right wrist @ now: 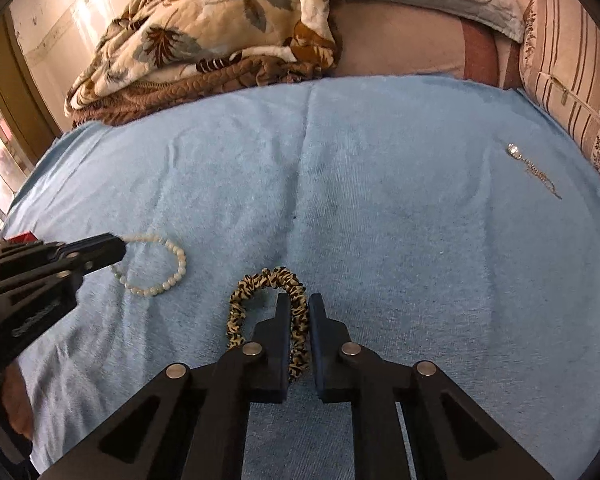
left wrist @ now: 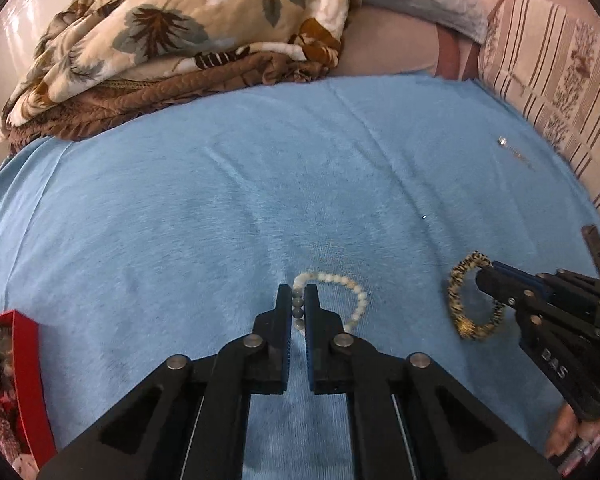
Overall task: Organize jewelry
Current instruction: 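Grasp white bead bracelet with left tool while right tool grasps leopard scrunchie, then carry bead bracelet with left tool while right tool carries leopard scrunchie to tray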
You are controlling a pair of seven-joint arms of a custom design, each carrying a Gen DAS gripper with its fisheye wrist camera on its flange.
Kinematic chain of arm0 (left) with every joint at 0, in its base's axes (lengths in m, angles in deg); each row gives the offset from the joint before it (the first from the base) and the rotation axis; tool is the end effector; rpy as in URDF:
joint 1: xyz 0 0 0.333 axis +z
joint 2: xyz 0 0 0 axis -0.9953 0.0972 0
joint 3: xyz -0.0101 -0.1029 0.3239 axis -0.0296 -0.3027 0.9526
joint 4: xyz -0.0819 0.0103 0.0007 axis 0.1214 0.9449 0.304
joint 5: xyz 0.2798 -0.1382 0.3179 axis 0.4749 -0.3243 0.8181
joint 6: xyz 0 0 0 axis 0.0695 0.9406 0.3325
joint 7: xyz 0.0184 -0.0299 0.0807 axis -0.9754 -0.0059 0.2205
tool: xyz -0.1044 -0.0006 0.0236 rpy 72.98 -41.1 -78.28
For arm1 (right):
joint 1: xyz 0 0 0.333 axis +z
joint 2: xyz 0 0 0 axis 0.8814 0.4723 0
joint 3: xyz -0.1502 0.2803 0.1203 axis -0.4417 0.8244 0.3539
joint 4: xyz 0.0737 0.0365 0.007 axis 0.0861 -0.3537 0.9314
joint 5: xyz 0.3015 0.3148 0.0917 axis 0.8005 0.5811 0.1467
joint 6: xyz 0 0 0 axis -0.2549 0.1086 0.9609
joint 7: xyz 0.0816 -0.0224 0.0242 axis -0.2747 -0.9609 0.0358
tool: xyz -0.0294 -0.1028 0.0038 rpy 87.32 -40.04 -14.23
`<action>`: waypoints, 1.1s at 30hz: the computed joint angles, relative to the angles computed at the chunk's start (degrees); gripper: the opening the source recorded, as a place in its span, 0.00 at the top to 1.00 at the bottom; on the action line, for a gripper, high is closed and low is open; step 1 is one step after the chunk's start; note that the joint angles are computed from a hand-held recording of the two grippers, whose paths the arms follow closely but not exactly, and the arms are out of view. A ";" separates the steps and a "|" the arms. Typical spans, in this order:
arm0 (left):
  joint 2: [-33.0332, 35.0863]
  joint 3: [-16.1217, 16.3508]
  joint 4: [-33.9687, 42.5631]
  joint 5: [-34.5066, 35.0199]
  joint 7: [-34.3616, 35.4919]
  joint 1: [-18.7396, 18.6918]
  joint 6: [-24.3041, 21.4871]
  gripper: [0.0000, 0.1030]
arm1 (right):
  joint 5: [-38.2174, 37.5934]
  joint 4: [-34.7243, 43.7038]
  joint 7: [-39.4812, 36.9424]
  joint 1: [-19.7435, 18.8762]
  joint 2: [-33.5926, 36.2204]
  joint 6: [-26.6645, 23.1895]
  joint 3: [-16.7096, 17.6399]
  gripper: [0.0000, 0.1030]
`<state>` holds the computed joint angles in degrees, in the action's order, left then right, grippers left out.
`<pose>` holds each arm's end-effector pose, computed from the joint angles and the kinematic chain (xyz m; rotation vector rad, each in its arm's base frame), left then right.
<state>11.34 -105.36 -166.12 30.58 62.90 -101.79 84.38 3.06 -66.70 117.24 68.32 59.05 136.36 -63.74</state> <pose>0.4475 -0.3361 0.4047 -1.7514 2.0357 -0.6429 0.4352 0.2728 0.3802 -1.8671 1.6603 -0.4374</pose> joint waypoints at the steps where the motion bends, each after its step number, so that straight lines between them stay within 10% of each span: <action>1: -0.83 0.15 -0.63 -0.75 0.26 -0.14 0.20 0.95 | -0.62 -0.17 0.73 -0.52 -0.34 0.21 0.40 0.91; 18: -21.75 -3.29 -12.75 -4.70 -1.42 -0.28 -4.97 0.95 | -7.02 -2.52 12.77 -15.33 -9.92 -1.40 18.99 0.91; 33: -38.23 -3.06 -22.79 -8.37 -3.50 -4.09 -10.48 0.95 | -10.33 -3.75 19.20 -8.82 -15.94 -7.55 23.03 0.91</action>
<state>-26.88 -108.43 -188.91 22.21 59.40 -105.88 73.90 -7.27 -70.45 136.44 59.49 43.11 128.81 -40.70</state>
